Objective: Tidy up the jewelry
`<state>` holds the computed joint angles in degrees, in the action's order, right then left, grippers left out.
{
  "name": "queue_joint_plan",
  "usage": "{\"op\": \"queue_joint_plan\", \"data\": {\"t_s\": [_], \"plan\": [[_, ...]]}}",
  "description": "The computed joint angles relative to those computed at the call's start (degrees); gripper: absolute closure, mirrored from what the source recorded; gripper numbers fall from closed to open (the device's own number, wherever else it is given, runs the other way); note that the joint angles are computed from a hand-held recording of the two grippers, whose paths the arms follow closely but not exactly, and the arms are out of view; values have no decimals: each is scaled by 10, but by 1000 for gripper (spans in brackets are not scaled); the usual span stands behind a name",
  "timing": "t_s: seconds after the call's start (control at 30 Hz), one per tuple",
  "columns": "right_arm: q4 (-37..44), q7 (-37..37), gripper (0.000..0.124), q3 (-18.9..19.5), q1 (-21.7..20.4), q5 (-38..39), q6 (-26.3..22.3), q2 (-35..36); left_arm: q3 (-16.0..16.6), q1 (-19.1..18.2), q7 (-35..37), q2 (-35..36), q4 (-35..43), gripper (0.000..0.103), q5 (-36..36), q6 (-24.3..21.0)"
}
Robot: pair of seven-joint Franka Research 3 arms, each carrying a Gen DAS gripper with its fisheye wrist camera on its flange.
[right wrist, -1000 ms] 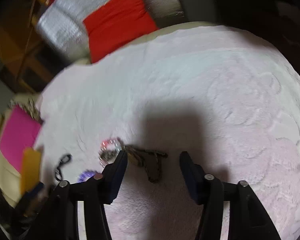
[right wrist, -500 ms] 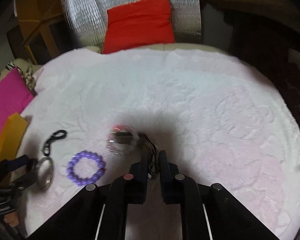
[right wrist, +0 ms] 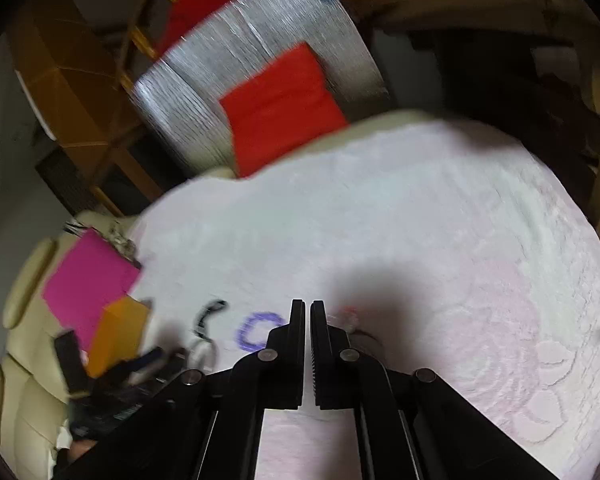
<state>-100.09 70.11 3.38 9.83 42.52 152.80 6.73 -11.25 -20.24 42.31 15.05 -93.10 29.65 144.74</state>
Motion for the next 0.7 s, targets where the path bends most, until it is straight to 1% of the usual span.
{"op": "queue_joint_plan", "data": {"t_s": [0.03,0.07,0.1,0.17,0.2,0.23,0.27,0.3,0.33,0.37,0.43,0.47,0.53,0.57,0.6,0.63,0.7], "plan": [[-6,34,121,-4,10,-44,14,-3,1,-1,0,-3,-3,30,4,-6],[-8,66,120,-7,15,-76,15,-3,2,-3,-4,-8,-8,30,10,-11],[-4,85,120,-9,16,-90,5,2,2,-1,-4,-14,-16,30,9,-12],[17,137,118,-16,19,-142,-38,22,-4,10,12,-21,-27,30,-13,-8],[35,171,110,-22,22,-179,-69,38,-7,16,21,-25,-33,30,-29,-5],[49,190,104,-25,23,-207,-91,52,-8,20,26,-28,-39,30,-39,-2],[56,203,89,-26,24,-226,-103,62,-10,24,33,-29,-42,30,-50,0],[63,218,69,-29,27,-248,-116,70,-12,27,40,-30,-45,30,-60,4],[70,235,61,-33,31,-275,-127,79,-13,27,43,-30,-46,30,-65,8],[73,238,59,-33,31,-287,-128,84,-14,28,46,-29,-45,30,-69,12],[64,246,59,-35,36,-316,-105,85,-16,29,58,-24,-41,30,-80,21],[65,247,59,-34,37,-324,-102,87,-20,30,70,-18,-36,30,-90,26],[76,248,63,-31,39,-336,-117,98,-23,28,89,-5,-21,30,-101,22],[82,254,70,-32,42,-345,-124,104,-22,25,94,4,-10,30,-101,15],[85,272,70,-39,52,-373,-127,109,-20,20,97,14,4,30,-96,8],[77,283,70,-45,62,-402,-113,109,-17,17,98,21,13,30,-92,8],[73,303,74,-52,77,-449,-102,109,-16,14,108,33,27,30,-92,15]]}}
